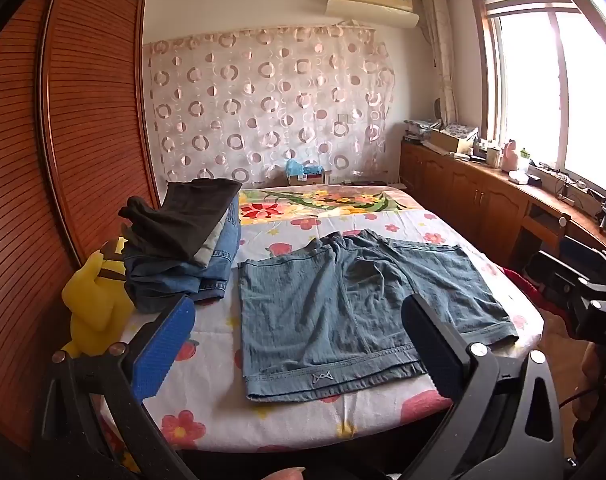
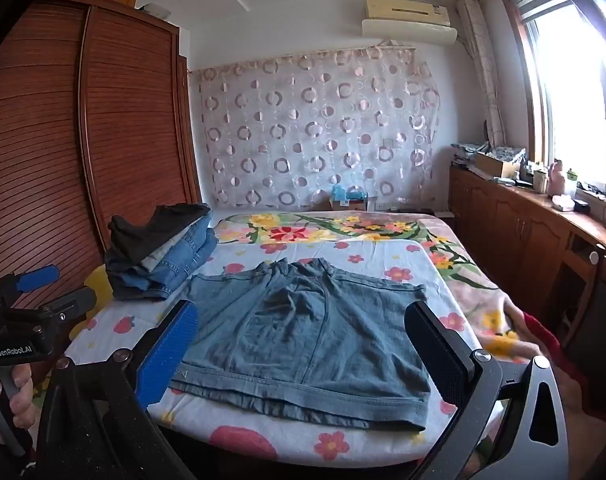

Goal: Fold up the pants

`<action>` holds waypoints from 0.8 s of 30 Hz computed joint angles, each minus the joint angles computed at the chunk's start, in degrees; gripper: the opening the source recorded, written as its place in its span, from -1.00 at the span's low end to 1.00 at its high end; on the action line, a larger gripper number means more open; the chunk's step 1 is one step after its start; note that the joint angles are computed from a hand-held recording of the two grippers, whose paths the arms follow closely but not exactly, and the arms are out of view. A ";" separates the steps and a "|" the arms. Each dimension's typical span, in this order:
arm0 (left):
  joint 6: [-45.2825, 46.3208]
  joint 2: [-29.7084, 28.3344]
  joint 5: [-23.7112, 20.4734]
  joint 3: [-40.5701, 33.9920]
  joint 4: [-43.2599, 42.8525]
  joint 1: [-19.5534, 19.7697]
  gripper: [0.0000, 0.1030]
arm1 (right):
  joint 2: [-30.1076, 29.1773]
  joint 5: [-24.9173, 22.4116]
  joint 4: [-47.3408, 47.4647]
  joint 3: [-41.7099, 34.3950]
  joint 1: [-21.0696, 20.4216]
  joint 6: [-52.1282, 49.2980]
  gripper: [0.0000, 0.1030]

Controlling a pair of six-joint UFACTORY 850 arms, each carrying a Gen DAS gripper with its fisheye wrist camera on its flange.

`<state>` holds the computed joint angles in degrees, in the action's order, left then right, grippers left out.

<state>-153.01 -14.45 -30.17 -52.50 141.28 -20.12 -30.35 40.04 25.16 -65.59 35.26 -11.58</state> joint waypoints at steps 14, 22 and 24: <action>-0.45 -0.02 0.43 -0.09 0.06 0.01 1.00 | -0.40 0.61 -0.02 -0.26 0.06 -0.26 1.00; -1.32 0.04 0.47 0.01 0.81 0.13 1.00 | -0.02 0.74 0.47 -0.10 0.35 -0.71 1.00; -1.26 -0.05 0.33 -0.04 0.69 0.10 1.00 | -0.01 0.88 0.30 0.01 0.36 -0.56 1.00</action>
<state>-154.27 -14.50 -29.84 -52.55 141.97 -20.02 -30.36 40.92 25.46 -65.58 35.61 -12.14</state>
